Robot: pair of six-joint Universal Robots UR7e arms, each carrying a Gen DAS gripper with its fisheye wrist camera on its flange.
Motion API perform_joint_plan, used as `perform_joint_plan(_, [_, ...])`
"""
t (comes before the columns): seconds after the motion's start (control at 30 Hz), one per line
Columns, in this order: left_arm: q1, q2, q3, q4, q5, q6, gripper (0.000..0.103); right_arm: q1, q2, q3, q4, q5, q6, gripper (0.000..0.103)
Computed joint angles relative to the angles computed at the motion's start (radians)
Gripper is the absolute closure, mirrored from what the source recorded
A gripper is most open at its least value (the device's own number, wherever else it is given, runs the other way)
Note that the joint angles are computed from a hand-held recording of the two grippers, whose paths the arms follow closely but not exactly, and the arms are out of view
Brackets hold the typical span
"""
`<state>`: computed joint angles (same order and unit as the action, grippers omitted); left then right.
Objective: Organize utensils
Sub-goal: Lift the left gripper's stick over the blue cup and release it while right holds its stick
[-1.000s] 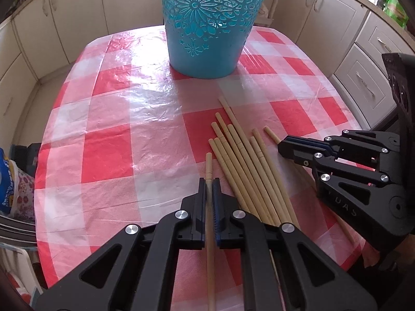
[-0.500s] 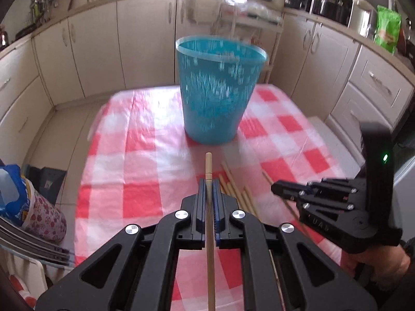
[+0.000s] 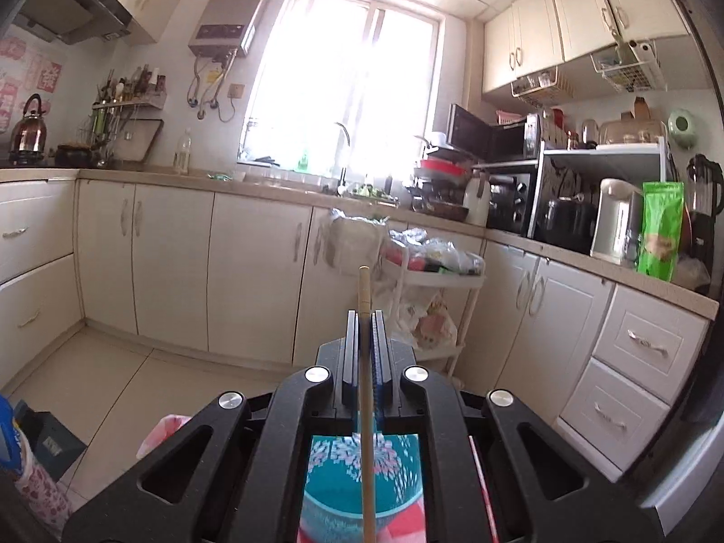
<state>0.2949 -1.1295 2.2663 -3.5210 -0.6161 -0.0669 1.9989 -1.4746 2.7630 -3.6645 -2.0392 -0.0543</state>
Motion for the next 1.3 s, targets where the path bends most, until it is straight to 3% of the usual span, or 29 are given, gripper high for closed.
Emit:
perform_joint_plan(0.23, [0.099,0.18,-0.159,-0.278,0.007,0.168,0.098,-0.025,-0.031,0.014,-0.026,0.037,0.008,0.097])
perform_joint_plan(0.53, [0.163,0.276,-0.153,-0.364,0.026,0.19,0.098,-0.04,-0.051,0.018,-0.036,0.057,0.018,0.097])
perform_joint_plan(0.8, [0.162,0.29,-0.106,-0.384,0.041,0.168,0.098,-0.025,-0.036,0.015,-0.069,0.038,0.015,0.097])
perform_joint_plan(1.0, [0.13,0.282,-0.055,-0.328,0.073,0.18,0.098,-0.023,-0.034,0.016,-0.101,0.028,0.008,0.097])
perform_joint_plan(1.3, [0.089,0.179,-0.008,-0.22,0.109,0.102,0.094,0.013,-0.011,0.005,-0.133,0.021,0.005,0.097])
